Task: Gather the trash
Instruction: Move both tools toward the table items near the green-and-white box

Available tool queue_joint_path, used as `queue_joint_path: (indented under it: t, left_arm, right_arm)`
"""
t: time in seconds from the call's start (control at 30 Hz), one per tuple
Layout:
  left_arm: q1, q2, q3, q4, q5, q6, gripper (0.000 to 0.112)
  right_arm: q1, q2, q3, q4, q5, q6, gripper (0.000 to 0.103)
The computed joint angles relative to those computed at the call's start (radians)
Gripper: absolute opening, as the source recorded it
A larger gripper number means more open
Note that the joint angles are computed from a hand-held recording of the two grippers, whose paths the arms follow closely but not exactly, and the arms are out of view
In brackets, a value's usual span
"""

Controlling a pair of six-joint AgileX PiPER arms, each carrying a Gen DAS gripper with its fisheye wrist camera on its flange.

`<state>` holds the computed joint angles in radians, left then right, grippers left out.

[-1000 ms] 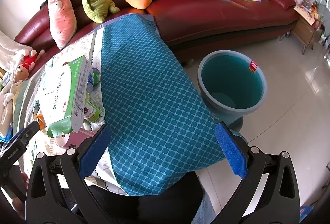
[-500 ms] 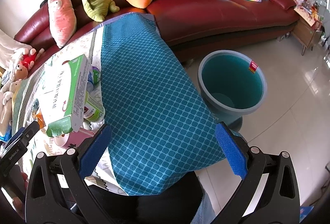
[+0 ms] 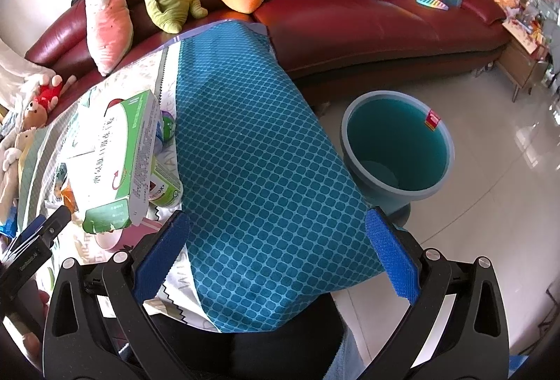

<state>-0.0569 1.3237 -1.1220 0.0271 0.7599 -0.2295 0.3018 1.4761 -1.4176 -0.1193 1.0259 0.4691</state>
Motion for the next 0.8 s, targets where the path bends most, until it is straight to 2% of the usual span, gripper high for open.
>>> queue_joint_path:
  t: [0.8]
  left_arm:
    - [0.089, 0.013, 0.03, -0.1, -0.023, 0.129, 0.1]
  right_arm:
    - [0.086, 0.08, -0.145, -0.053, 0.088, 0.009, 0.097]
